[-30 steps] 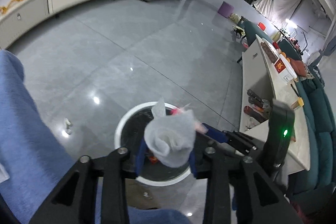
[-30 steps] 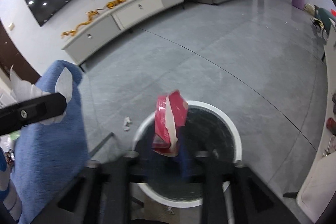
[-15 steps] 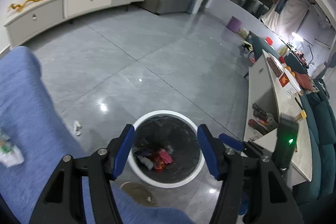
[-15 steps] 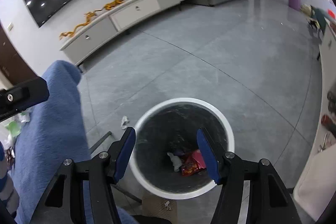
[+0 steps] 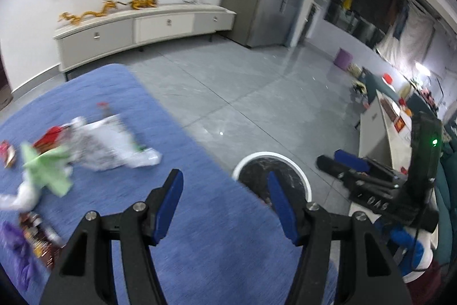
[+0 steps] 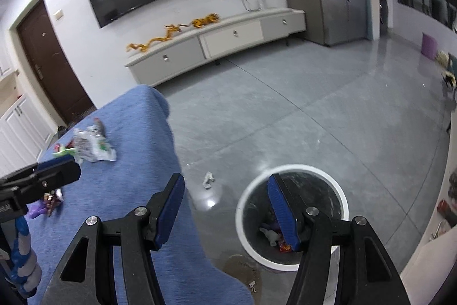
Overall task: Collect trash
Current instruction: 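Grasp the brown chip bag with the left tool while the right tool grasps the white printed bag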
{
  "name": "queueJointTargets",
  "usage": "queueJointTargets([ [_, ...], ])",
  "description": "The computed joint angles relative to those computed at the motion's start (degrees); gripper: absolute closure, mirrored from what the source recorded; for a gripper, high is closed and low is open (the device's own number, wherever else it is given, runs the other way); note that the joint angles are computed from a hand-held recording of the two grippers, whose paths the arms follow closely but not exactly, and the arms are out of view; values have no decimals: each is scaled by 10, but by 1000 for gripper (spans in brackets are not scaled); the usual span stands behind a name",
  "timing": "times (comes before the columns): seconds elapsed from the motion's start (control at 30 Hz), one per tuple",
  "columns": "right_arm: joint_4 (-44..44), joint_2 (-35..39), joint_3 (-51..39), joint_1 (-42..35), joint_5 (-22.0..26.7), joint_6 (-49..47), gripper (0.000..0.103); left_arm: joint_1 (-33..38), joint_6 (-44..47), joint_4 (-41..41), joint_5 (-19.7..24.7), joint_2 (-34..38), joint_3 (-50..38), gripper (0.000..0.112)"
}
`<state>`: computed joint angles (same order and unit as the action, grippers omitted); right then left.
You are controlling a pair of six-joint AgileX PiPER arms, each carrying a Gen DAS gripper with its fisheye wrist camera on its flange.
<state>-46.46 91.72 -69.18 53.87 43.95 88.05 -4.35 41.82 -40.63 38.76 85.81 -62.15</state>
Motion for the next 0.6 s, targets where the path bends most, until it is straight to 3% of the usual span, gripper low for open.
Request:
queueJointTargets([
  [0.37,48,118,-194,52,50,-116,44,252,143,-91,76,-56,59,52],
  [0.6,107,228,-355,65,77,-218,44,366,188,-102,106,-11,59,52],
])
